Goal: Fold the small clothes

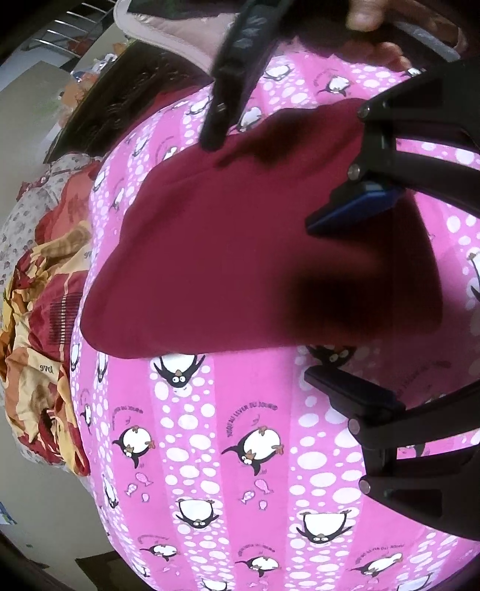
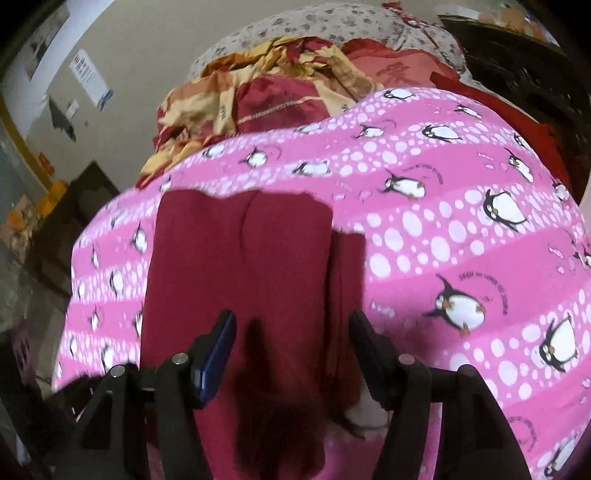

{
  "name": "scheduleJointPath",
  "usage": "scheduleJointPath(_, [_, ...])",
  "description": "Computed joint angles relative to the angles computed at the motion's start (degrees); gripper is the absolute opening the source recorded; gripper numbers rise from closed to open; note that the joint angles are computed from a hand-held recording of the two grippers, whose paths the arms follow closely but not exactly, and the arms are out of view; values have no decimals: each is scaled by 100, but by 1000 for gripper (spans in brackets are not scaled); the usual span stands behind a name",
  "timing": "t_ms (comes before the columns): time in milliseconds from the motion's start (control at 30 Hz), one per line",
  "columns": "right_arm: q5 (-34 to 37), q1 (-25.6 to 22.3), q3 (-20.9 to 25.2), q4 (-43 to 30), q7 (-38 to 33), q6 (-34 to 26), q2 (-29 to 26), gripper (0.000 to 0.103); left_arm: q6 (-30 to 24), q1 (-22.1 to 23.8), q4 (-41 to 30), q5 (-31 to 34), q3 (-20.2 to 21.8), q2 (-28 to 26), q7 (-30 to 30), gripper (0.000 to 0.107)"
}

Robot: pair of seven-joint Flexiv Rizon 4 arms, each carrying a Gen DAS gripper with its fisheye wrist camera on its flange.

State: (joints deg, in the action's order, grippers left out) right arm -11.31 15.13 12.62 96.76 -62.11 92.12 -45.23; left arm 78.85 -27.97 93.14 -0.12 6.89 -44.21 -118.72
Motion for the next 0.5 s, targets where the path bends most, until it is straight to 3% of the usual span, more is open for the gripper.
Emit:
scheduleJointPath(67, [-34, -250, 354, -353, -120, -124, -251, 68, 5, 45, -35, -33, -59, -34, 21, 73])
scheduleJointPath(100, [-32, -364, 520, -512, -192, -201, -376, 62, -23, 47, -63, -43, -66, -52, 31, 73])
scheduleJointPath(133, [-22, -506, 733, -669, -294, -305, -507, 33, -54, 57, -81, -47, -84, -64, 54, 73])
scheduleJointPath(167, [8, -570, 834, -768, -366, -394, -583, 19, -76, 71, -95, -51, -105, -71, 81, 73])
scheduleJointPath(233, [425, -400, 648, -737, -693, -243, -524, 12, -65, 114, -85, -56, -155, -63, 141, 73])
scheduleJointPath(267, [429, -165, 290, -580, -599, -66, -422, 11, 40, 148, -44, -59, -188, -52, 162, 73])
scheduleJointPath(333, [25, -61, -16, -403, -167, 11, -388, 8, 374, 211, 39, -93, -244, -64, 184, 75])
scheduleJointPath(400, [101, -371, 373, -513, -337, -171, -492, 8, 502, 302, 41, -201, -347, -112, 284, 77])
scheduleJointPath(500, [125, -1151, 1390, -487, -857, 9, -642, 12, 794, 818, 205, -490, -1014, -162, 694, 77])
